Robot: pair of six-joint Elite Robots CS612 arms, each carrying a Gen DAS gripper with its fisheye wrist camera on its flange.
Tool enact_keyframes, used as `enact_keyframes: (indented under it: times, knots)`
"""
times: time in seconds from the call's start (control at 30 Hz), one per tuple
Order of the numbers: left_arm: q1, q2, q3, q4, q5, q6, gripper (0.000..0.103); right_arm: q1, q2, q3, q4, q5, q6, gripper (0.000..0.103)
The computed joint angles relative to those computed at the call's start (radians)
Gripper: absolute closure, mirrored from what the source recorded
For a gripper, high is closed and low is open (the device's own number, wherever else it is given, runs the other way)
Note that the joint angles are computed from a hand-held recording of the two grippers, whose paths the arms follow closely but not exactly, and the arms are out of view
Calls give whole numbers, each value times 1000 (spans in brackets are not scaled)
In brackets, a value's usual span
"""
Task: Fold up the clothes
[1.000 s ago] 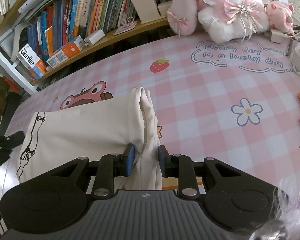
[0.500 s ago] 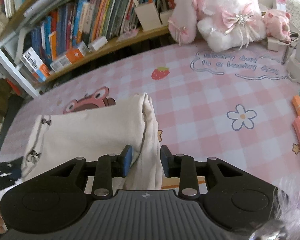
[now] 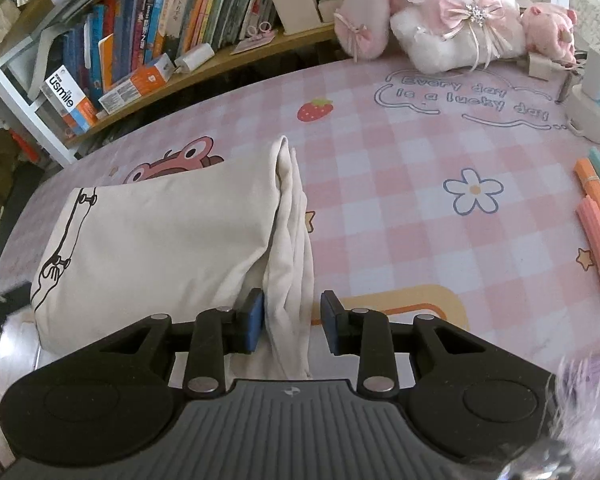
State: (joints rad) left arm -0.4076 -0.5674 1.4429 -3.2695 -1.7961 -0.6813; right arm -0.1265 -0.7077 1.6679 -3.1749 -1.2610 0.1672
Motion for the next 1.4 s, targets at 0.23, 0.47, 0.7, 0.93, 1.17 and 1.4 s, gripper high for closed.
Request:
enact_keyframes:
  times: [0.23,0.47,0.7,0.93,1.17,1.4]
  knots:
    - [12,-3,13,-56,-25,22,94,-5,-5,5,-7,11,-17,73]
    - [-11,-7,4,-39,-13,114,48,-7,-21,31,-55,17,-7,64]
    - [-34,-18,15,-25,35,149,84,-8,-31,42,-76,14,4,64]
    - [-18,-8,0,16,5,75,80,-13,-35,46,-69,9,14,64]
    - [-9,-26,30,-39,29,92,62,-17,-41,44,-42,9,38,53]
    - [10,-4,-16,-4,-34,59,29,-21,-35,18,44,25,69,39]
